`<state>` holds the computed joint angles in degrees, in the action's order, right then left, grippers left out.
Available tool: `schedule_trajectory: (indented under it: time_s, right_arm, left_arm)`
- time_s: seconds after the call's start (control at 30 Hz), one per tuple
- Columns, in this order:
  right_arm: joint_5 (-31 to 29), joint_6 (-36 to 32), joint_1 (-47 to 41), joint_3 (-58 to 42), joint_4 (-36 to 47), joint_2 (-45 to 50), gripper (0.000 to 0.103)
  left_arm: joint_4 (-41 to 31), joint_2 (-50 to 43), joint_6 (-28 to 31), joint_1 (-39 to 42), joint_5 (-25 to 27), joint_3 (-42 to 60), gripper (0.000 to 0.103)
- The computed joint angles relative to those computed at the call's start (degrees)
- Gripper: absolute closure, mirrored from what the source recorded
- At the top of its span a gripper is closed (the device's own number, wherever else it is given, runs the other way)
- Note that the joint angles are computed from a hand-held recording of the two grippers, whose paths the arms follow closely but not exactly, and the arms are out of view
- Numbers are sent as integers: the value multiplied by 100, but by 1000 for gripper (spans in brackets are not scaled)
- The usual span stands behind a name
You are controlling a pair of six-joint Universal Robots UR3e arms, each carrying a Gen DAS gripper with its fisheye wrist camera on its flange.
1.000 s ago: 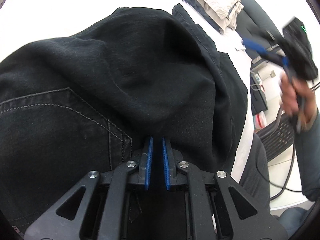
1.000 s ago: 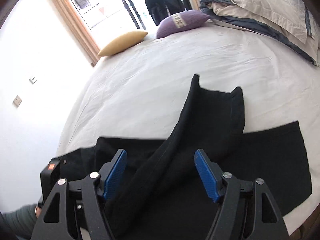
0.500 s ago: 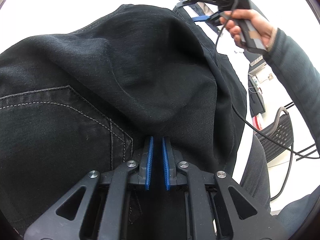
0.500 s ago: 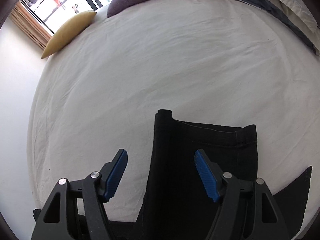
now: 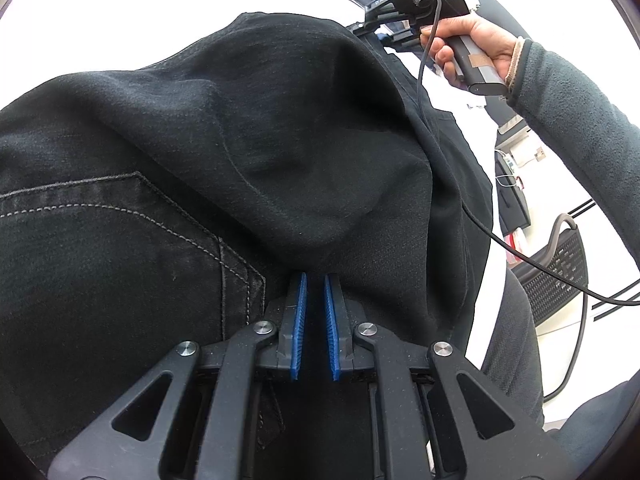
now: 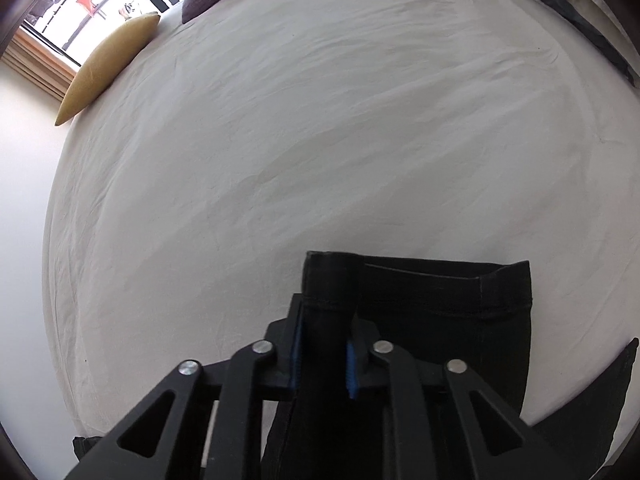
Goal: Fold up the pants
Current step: 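Lift the leg hems with the right gripper and fold them toward the left gripper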
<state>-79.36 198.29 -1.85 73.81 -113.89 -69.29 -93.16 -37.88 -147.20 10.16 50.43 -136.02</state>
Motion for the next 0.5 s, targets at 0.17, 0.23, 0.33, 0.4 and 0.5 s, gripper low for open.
schedule_trajectory:
  time_s: [0.17,0.23,0.33,0.4,0.5]
  right_arm:
    - [-125,-138,72,65,-93,-231,98]
    - [-53,-214,20,42,-81,-359,99]
    - [78,-158,-64,-118,-129,-538,99]
    - [220,-202,-237,7,-232,-906,99]
    - [574,-152,-546,211,-475,-1520,99]
  left_arm:
    - [-37,27,-23,-1,-2,13,93]
    - [-118,21,15,45,-29,39,93]
    - [-294,39,55,154,-85,78,93]
    - [-264,27,-23,131,-78,83,93]
    - [-118,23,-204,39,-41,58,93]
